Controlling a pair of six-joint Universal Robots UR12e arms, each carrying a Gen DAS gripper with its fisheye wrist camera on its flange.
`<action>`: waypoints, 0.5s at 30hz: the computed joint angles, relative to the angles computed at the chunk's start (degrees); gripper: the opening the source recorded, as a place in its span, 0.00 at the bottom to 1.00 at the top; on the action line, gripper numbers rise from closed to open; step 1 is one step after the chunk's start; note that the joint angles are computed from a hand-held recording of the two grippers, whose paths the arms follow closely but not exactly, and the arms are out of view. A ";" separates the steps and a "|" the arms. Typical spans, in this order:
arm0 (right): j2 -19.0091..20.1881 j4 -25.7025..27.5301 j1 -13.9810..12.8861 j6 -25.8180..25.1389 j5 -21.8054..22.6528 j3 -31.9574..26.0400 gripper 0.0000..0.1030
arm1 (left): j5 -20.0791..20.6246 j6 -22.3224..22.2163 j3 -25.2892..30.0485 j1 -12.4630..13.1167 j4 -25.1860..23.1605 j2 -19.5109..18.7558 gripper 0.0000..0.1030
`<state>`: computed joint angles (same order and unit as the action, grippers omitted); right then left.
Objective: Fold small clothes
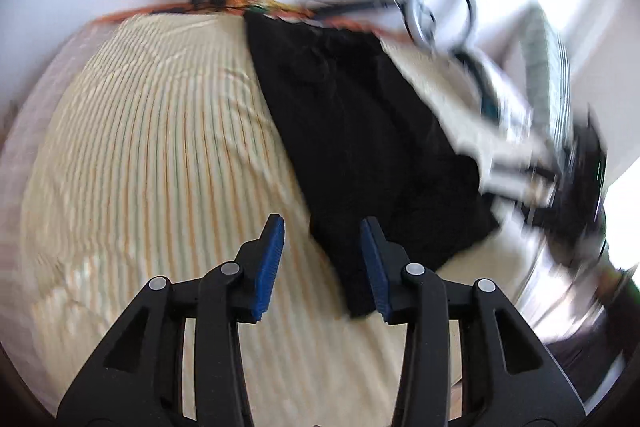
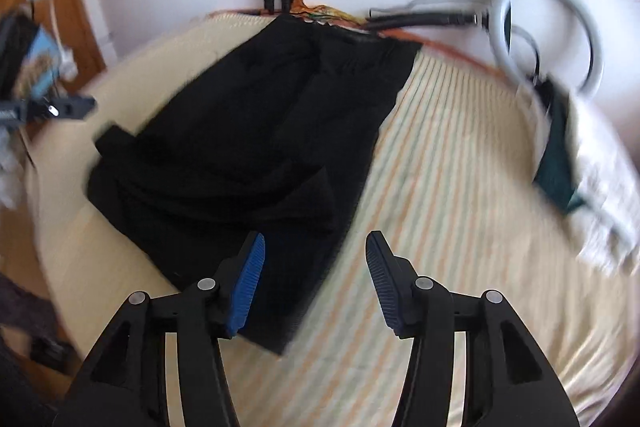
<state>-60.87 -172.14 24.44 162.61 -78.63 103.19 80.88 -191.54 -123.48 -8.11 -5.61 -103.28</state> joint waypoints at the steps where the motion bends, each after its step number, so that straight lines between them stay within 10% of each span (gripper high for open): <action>1: 0.15 -0.33 0.03 -1.96 -0.26 0.08 0.50 | 1.57 2.49 0.02 -0.76 -1.03 0.00 0.39; 12: 2.91 -3.47 1.52 -8.13 0.34 -2.53 0.48 | 12.08 11.15 3.95 -5.42 -3.73 -4.13 0.39; 14: 3.35 -2.21 1.51 -6.90 0.71 -3.43 0.04 | 12.76 12.33 4.61 -5.40 -3.42 -4.73 0.39; 15: 3.49 -0.99 1.38 -5.89 1.06 -3.95 0.03 | 13.37 12.65 5.11 -5.45 -3.16 -5.18 0.39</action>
<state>-57.38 -173.14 25.82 156.73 -77.58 99.24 94.24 -178.89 -118.38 -13.56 -8.77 -108.46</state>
